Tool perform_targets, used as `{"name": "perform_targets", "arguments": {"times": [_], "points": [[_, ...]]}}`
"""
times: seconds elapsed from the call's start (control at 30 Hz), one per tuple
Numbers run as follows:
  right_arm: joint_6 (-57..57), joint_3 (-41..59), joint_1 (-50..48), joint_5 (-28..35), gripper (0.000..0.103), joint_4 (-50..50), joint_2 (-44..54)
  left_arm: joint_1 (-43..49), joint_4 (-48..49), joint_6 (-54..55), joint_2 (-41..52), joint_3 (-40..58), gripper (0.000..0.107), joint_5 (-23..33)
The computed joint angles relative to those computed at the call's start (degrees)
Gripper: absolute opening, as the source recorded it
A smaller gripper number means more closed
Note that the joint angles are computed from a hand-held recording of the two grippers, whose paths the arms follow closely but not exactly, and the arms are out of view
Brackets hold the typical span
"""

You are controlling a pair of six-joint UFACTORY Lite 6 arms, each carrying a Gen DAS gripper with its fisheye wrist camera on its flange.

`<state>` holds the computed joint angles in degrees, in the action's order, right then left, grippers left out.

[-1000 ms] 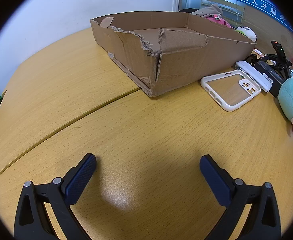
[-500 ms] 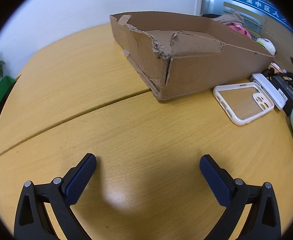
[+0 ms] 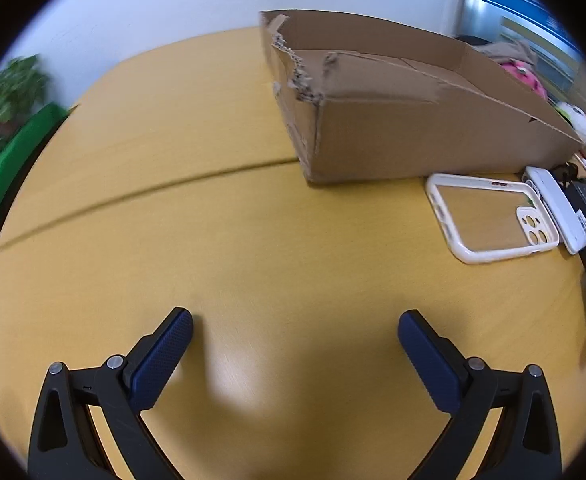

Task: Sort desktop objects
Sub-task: 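Move both tools toward the plush pig lying on the table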

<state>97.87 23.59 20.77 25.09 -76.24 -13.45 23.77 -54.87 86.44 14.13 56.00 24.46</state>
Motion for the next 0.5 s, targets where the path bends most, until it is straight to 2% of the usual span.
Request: {"name": "perform_targets", "arguments": {"times": [0.07,0.13,0.17,0.23,0.37,0.5], "points": [[-3.87,-1.78,6.04,2.49,0.103,5.83,-6.24,0.95,-4.91,3.54,-7.52,-6.05,0.102,1.68],[-6.02,-0.33,14.26,7.85,0.103,11.19,-8.34,2.31,-8.81,4.86,-16.44,-11.42,0.102,6.64],[-6.03,0.76,17.70,9.57,0.103,12.48,-8.85,2.64,-9.61,3.42,-20.77,-13.31,0.102,9.09],[-4.92,4.03,21.44,9.36,0.103,13.04,-8.29,-0.54,-7.83,-4.37,-29.04,-15.54,0.102,9.90],[1.61,12.05,26.11,6.77,0.103,11.62,-3.03,-12.03,0.30,-20.59,-41.71,-17.55,0.102,2.43],[7.11,21.32,35.20,14.83,0.103,7.61,4.30,-24.67,11.61,-37.63,-51.12,-21.60,0.102,-5.07]]}}
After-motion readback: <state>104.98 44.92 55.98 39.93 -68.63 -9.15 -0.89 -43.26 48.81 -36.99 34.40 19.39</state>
